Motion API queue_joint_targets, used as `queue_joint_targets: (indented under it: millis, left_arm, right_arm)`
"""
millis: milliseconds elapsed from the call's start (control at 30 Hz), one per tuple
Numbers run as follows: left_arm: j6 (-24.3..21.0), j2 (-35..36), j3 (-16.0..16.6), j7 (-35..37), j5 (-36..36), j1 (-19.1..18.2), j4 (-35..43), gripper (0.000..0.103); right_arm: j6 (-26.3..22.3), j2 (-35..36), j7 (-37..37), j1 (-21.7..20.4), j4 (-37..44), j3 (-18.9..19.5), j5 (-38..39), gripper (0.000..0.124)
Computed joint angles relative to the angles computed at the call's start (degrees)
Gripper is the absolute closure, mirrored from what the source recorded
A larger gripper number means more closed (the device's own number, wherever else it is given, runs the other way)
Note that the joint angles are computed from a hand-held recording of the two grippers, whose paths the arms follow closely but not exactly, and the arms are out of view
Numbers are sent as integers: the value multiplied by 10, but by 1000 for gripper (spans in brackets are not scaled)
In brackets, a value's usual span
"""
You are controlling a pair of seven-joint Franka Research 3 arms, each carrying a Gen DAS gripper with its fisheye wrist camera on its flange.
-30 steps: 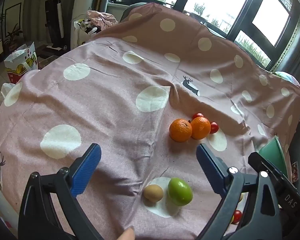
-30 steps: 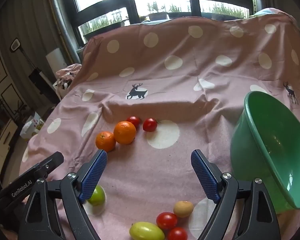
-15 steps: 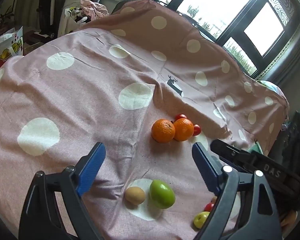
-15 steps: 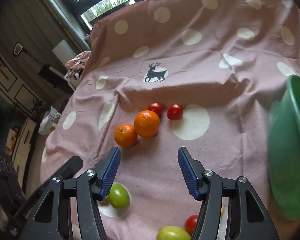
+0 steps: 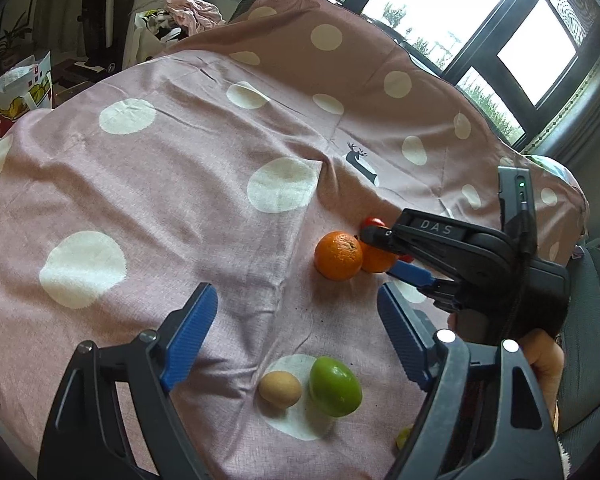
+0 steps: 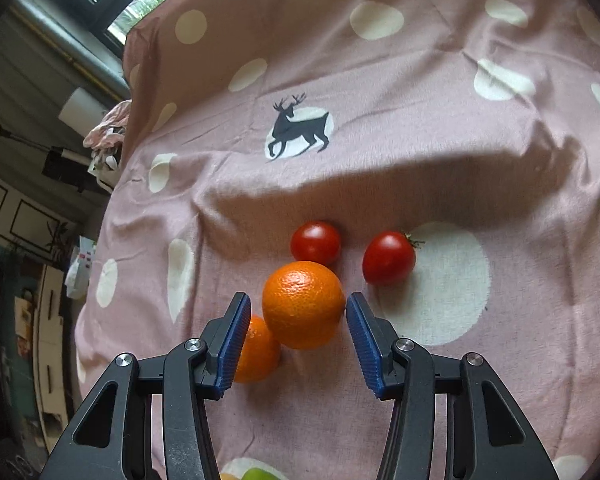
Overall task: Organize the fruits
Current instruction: 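Move the right gripper onto the large orange and close on it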
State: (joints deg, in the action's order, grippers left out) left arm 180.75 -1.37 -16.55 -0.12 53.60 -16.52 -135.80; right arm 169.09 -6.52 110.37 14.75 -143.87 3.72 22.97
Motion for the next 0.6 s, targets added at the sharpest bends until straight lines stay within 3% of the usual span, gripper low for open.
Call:
queue_joint_targets:
  millis: [167, 367, 500, 600]
  left_arm:
    - [-4, -2, -1, 43, -43, -7, -5, 21]
    - [-6, -3, -4, 69, -73, -8, -8, 21]
    - [-20, -1, -5, 108, -110, -17, -6, 21]
    - [-19, 0, -5, 125, -124, -21, -7, 22]
  right_arm:
    - [24, -3, -110, 34, -15, -22, 140, 79]
    - [24, -83, -25, -3, -85, 17, 36, 79]
    - [-24, -153, 52, -63, -124, 74, -76, 80]
    - [-67, -190, 80, -74, -148, 90, -134, 80]
